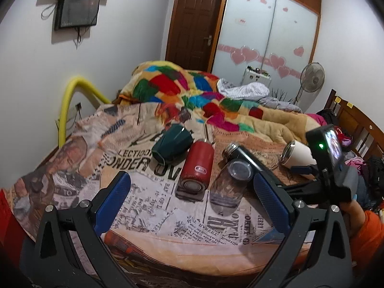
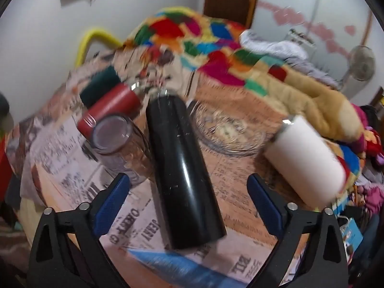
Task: Flip cup upright
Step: 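Reach the right gripper to the black thermos lying on its side and grasp it, then lift the black thermos with the right gripper and carry it toward the left gripper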
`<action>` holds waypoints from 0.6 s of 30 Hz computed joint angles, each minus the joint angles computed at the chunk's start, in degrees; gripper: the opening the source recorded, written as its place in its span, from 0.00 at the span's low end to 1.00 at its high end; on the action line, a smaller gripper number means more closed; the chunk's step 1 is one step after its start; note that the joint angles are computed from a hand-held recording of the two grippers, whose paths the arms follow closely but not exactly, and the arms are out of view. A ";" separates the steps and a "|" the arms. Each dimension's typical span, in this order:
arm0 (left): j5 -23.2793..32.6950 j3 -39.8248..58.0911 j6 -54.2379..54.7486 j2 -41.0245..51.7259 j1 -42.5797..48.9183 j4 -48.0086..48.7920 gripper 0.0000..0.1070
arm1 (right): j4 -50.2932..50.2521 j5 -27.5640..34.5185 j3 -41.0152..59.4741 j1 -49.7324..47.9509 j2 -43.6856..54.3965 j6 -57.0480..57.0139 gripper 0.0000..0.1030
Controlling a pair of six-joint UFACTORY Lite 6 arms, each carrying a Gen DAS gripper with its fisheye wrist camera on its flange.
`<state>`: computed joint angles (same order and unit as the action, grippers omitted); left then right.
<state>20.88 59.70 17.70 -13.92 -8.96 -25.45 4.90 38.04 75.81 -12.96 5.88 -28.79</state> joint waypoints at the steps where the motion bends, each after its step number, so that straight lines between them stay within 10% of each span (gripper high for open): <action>1: -0.23 0.11 0.08 0.84 -0.09 -0.22 0.96 | -0.81 0.20 2.83 0.54 2.74 0.47 0.88; 18: -2.99 1.07 -4.08 6.21 -2.82 4.64 0.96 | 0.78 11.47 17.79 3.43 20.70 -3.71 0.61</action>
<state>17.89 60.77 13.62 -7.70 -11.78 -20.82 5.69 49.51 93.60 -9.53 26.58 -32.50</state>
